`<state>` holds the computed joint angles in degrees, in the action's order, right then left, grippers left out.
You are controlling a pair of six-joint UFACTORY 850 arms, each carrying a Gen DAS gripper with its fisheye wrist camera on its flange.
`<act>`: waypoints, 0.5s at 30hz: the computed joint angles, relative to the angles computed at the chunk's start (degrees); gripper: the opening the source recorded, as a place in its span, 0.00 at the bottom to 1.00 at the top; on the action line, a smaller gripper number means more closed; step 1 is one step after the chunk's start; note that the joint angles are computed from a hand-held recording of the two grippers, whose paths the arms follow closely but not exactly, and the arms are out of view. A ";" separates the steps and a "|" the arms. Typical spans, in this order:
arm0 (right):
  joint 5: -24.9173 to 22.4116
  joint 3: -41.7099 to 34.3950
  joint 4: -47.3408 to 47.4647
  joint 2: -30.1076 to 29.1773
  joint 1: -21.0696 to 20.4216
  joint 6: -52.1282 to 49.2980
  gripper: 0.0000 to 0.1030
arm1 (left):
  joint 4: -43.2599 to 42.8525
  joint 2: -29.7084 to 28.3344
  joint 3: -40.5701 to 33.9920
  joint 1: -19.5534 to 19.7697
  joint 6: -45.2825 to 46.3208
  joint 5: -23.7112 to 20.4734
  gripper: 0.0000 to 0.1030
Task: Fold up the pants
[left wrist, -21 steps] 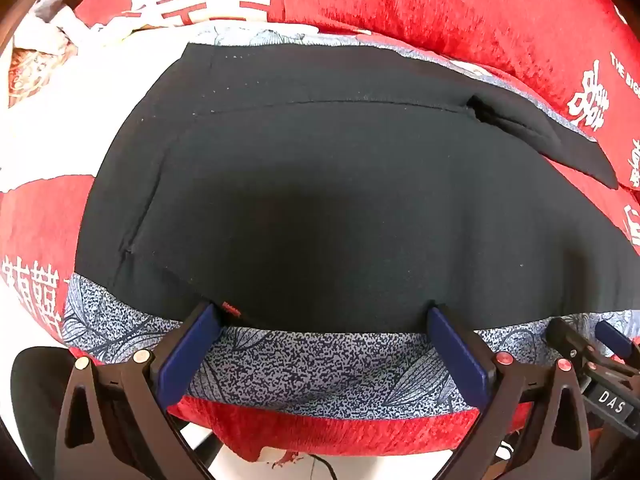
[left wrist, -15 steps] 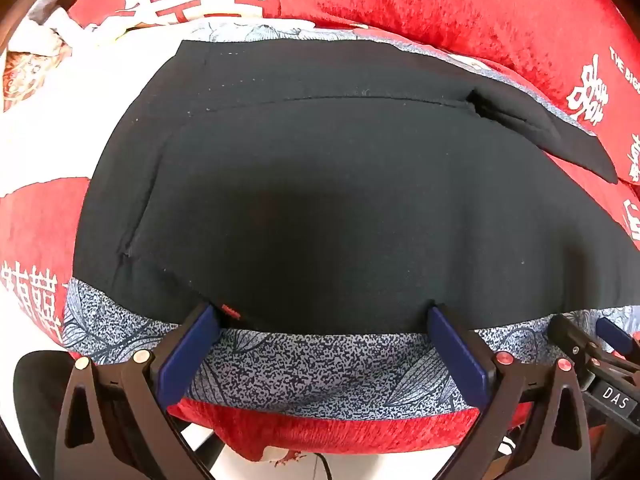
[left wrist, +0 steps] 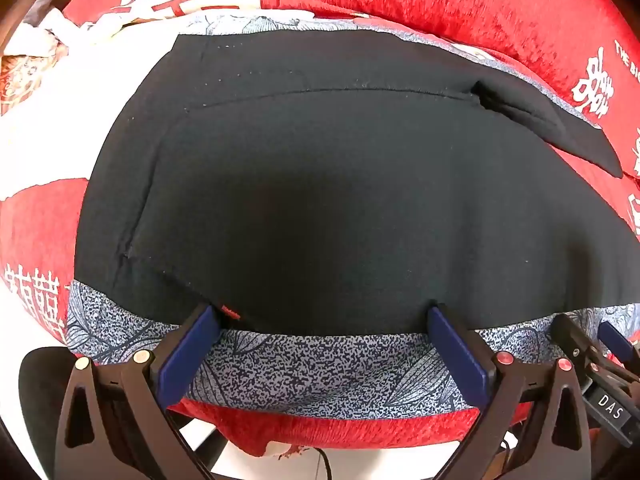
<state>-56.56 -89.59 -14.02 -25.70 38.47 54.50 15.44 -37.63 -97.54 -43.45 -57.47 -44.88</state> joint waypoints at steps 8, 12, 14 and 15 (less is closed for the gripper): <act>-1.31 -2.20 2.65 -1.63 -1.48 -3.38 1.00 | -1.50 -2.63 -4.12 0.00 1.13 -3.04 1.00; -0.53 -1.33 3.16 -1.35 -2.00 -4.13 1.00 | -1.37 -2.95 -4.41 -0.25 0.76 -3.12 1.00; -0.18 -0.92 3.07 -1.20 -2.02 -3.95 1.00 | -1.61 -2.92 -4.42 -0.18 1.07 -3.26 1.00; -0.02 -0.77 3.02 -1.14 -1.98 -3.99 1.00 | -1.93 -2.98 -4.50 -0.19 1.21 -3.31 1.00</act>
